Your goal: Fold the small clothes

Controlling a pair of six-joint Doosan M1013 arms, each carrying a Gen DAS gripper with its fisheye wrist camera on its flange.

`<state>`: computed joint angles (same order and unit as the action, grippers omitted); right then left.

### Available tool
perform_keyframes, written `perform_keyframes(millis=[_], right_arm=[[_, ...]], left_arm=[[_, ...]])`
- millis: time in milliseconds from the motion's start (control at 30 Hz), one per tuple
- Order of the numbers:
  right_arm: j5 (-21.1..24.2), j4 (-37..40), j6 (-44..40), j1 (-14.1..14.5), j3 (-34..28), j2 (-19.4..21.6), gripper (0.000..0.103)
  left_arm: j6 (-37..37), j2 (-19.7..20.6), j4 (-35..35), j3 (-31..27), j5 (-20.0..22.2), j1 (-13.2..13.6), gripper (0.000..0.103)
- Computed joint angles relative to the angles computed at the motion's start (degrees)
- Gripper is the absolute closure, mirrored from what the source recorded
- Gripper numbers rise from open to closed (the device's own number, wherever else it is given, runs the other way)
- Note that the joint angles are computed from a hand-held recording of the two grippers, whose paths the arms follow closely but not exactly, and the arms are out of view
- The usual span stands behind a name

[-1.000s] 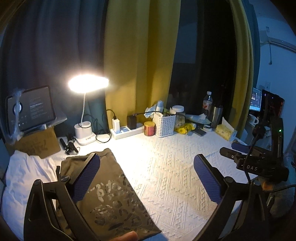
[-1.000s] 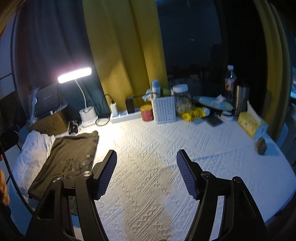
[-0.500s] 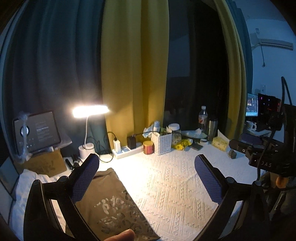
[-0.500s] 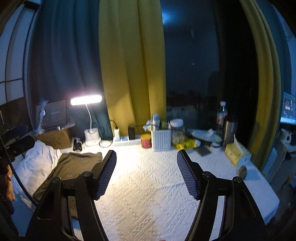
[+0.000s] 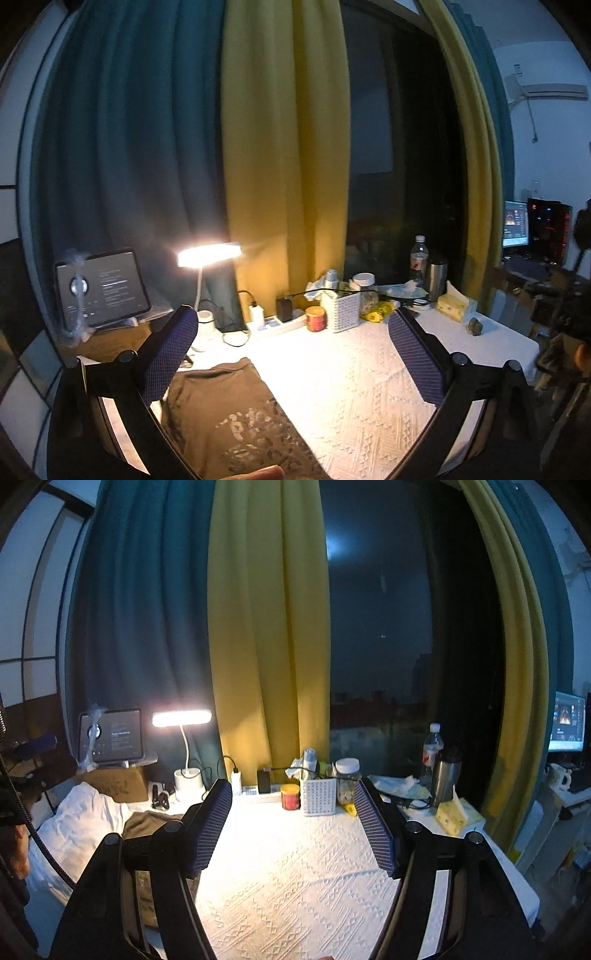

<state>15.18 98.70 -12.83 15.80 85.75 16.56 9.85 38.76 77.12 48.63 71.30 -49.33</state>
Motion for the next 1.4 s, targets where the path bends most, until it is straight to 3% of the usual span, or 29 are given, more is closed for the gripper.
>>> perform_keyframes(millis=[167,333,467,700,833,1167,1300,1400], right_arm=[[0.28,4.91,-5.31,0.04,0.62,-1.27,0.031],[3.58,1.59,-3.63,-0.33,0.31,-1.76,0.031],[3.05,9.32,-12.16,0.12,1.15,-2.43,0.031],[5.0,8.76,-8.86,0.07,0.09,-2.86,0.031],[6.17,4.18,-2.49,0.06,-0.87,-2.98,0.031],[6.89,7.42,-6.47,1.05,-1.2,-3.33,0.031],[9.18,4.42,-1.75,0.58,-2.09,-3.25,0.031],[9.08,5.58,-2.8,0.65,-2.2,-3.59,0.031]], left_arm=[[-1.09,0.36,-0.65,-1.64,4.32,-0.29,0.001],[-1.69,0.16,-0.78,-2.25,6.39,-0.49,0.001],[-3.19,-0.62,1.49,-1.12,7.7,-1.02,0.001],[-5.16,-2.32,3.83,0.93,9.67,-1.55,0.001],[-6.09,-3.14,4.84,1.94,10.86,-1.8,0.001],[-7.78,-5.35,7.63,4.62,12.75,-2.3,0.001],[-7.36,-6.18,8.08,5.2,12.81,-2.45,0.001],[-6.75,-6.19,9.36,5.0,14.42,-2.7,0.001]])
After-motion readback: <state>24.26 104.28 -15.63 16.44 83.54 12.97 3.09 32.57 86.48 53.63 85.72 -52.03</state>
